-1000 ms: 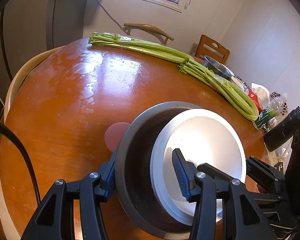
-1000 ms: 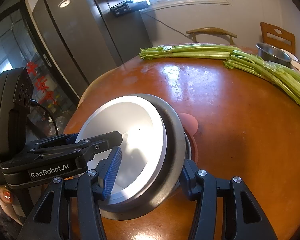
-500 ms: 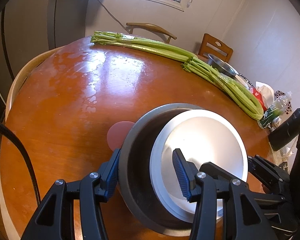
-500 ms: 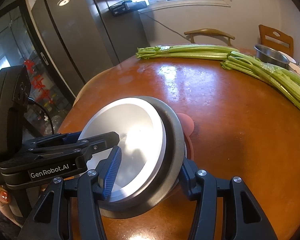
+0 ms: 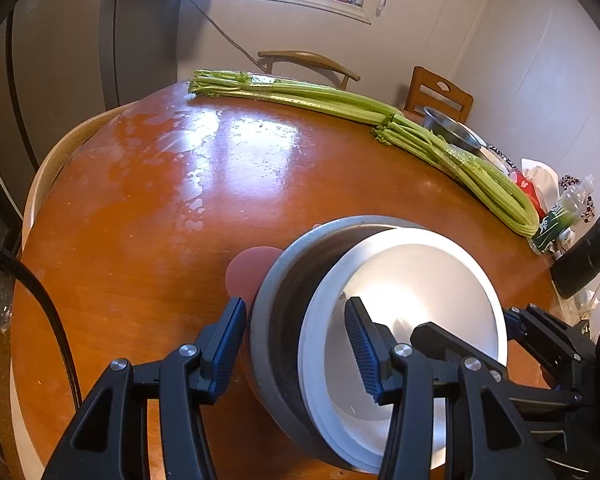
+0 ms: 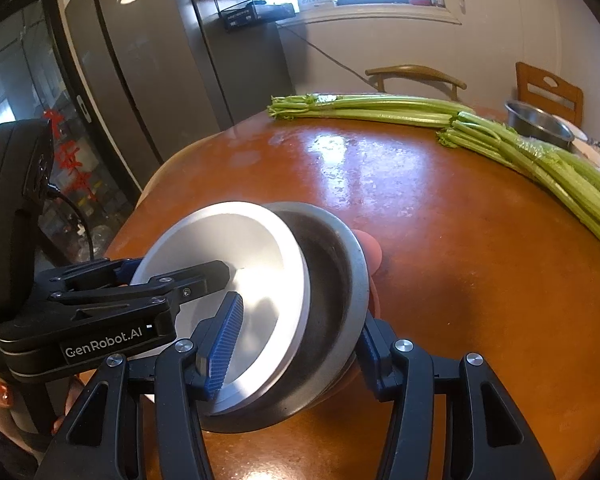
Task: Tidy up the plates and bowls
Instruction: 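Lift the steel bowl and carry it over the metal pan stack, then lower the steel bowl into the metal pan and open the left gripper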
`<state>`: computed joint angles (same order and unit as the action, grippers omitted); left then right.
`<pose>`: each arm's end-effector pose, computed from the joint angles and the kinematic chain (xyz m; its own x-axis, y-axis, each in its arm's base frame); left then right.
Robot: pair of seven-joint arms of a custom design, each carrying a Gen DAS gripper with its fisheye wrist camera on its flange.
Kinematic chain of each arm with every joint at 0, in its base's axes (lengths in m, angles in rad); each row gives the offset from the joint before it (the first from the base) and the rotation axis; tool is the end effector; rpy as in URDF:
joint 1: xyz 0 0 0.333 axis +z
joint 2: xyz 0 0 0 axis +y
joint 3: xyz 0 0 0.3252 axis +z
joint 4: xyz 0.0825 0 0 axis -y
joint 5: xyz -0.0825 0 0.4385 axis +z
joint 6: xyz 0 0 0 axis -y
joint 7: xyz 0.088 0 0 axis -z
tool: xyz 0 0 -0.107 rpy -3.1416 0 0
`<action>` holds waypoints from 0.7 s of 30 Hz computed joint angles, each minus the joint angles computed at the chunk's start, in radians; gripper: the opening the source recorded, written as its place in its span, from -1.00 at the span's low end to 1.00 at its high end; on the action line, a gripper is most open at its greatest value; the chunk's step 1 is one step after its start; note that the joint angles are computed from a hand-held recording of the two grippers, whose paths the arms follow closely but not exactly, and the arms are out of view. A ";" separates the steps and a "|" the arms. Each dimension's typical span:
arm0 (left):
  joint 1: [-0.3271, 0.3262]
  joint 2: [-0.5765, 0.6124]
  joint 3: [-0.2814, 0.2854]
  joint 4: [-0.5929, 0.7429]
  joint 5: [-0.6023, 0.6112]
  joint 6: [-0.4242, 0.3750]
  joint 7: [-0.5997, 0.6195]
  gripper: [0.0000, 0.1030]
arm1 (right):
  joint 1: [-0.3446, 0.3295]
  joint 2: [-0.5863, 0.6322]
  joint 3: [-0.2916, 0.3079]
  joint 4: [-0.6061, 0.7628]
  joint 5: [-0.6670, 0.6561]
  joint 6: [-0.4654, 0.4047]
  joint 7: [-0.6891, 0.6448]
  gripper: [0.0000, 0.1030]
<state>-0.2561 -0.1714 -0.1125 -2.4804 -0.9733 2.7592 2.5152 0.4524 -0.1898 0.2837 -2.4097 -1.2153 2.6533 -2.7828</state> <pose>0.4968 -0.1546 0.3620 -0.5126 -0.8270 0.2311 -0.7584 0.3098 -0.5734 0.3777 0.3775 0.3887 -0.0960 -0.9779 -0.1858 -0.6388 0.2037 -0.7419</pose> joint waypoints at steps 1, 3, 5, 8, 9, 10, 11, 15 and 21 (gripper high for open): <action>-0.001 -0.001 -0.002 -0.001 0.000 0.002 -0.002 -0.01 | 0.000 -0.001 0.000 0.000 -0.001 -0.001 0.000 0.09; -0.001 -0.003 -0.002 -0.004 0.002 0.007 -0.002 -0.01 | 0.001 0.000 0.002 0.001 0.000 -0.008 -0.003 0.09; -0.002 -0.004 -0.001 -0.004 0.004 0.005 -0.003 -0.01 | 0.003 0.000 0.001 0.001 0.003 -0.010 -0.005 0.09; -0.005 -0.007 -0.003 -0.009 0.008 0.023 -0.005 -0.01 | 0.005 0.001 0.002 0.003 0.012 -0.018 -0.018 0.09; -0.006 -0.008 -0.002 -0.011 0.010 0.024 -0.008 -0.01 | 0.006 0.002 0.002 0.004 0.014 -0.022 -0.022 0.09; -0.007 -0.010 0.000 -0.011 0.009 0.024 -0.008 -0.01 | 0.006 0.001 0.002 0.005 0.014 -0.023 -0.023 0.09; -0.009 -0.012 0.001 -0.014 0.004 0.028 -0.003 0.00 | 0.007 0.000 0.002 0.004 0.015 -0.025 -0.026 0.09; -0.018 -0.023 0.010 -0.020 -0.015 0.034 0.015 0.00 | 0.013 0.002 0.006 0.011 0.028 -0.057 -0.045 0.09; -0.025 -0.047 0.021 -0.031 -0.040 0.051 0.032 0.02 | 0.015 -0.017 0.010 0.001 0.027 -0.071 -0.031 0.09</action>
<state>-0.2809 -0.2181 -0.0915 -2.5113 -1.0132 2.8101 2.5476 0.4670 -0.2070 0.2935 -2.4089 -1.1884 2.5825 -2.8136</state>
